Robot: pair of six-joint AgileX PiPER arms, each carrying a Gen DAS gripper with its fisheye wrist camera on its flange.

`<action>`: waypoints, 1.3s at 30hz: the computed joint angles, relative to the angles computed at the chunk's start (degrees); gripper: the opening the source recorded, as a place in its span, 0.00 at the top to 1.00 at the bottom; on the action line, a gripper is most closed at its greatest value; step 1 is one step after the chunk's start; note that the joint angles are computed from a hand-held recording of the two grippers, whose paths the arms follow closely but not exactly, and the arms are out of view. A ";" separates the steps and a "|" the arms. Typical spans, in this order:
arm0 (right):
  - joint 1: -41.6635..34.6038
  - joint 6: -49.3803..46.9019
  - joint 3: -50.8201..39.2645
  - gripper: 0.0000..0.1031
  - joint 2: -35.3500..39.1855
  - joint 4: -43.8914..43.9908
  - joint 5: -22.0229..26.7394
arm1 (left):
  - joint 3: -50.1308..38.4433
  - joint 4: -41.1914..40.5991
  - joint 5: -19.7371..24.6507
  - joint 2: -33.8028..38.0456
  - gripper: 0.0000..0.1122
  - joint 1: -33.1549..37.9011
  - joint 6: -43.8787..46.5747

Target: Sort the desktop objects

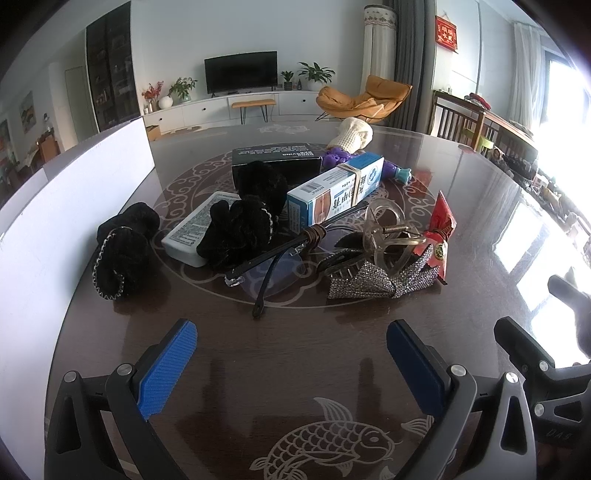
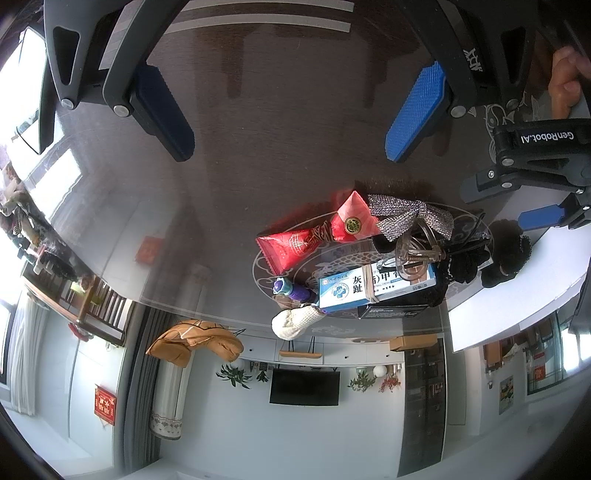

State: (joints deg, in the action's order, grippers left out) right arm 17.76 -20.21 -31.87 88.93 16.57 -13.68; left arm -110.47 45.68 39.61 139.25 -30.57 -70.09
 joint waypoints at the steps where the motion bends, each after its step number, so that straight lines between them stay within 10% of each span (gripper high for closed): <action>1: 0.09 -0.30 0.01 0.00 0.02 0.34 -0.02 | 0.03 -0.06 -0.03 0.00 0.08 0.01 0.00; 39: 0.02 -0.09 -0.02 0.00 -0.05 0.22 0.34 | -0.37 -1.30 0.39 -0.15 0.08 -0.07 0.39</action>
